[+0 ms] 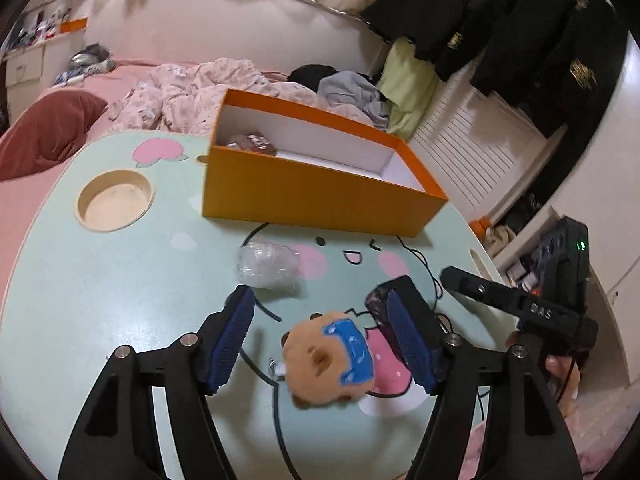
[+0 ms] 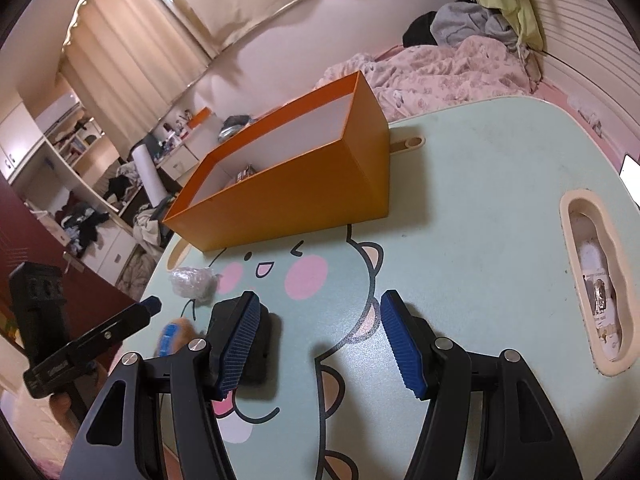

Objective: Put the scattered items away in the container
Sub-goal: 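Grasp the teddy-bear keychain in the box with the left tool, set it on the table, then grasp the gold lipstick tube in the box with the right tool and lift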

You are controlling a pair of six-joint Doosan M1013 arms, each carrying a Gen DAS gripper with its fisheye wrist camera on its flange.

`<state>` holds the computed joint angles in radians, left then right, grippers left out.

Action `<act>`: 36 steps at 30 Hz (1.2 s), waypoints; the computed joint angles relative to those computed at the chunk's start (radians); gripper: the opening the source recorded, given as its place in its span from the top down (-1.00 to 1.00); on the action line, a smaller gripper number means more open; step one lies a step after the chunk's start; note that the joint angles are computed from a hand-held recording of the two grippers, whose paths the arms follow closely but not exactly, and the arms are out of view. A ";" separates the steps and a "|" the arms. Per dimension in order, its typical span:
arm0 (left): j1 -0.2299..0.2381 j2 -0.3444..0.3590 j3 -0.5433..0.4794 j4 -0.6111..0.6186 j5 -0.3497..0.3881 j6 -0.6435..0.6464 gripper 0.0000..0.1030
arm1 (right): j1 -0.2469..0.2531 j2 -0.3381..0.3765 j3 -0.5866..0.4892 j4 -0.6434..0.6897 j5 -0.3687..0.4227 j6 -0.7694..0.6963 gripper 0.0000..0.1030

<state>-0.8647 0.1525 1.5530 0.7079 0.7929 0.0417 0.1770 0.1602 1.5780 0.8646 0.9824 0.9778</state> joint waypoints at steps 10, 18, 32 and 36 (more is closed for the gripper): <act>0.020 -0.014 0.052 0.026 -0.045 -0.085 -0.35 | 0.032 0.050 -0.213 -0.174 0.054 0.017 0.10; 0.007 -0.020 0.069 0.080 -0.052 -0.121 -0.35 | 0.204 0.320 -0.669 -0.640 0.474 0.019 0.73; -0.002 -0.021 0.070 0.108 -0.040 -0.140 -0.35 | 0.255 0.447 -0.798 -0.804 0.659 -0.017 0.47; -0.001 -0.017 0.065 0.098 -0.034 -0.125 -0.35 | 0.270 0.473 -0.821 -0.847 0.678 0.008 0.45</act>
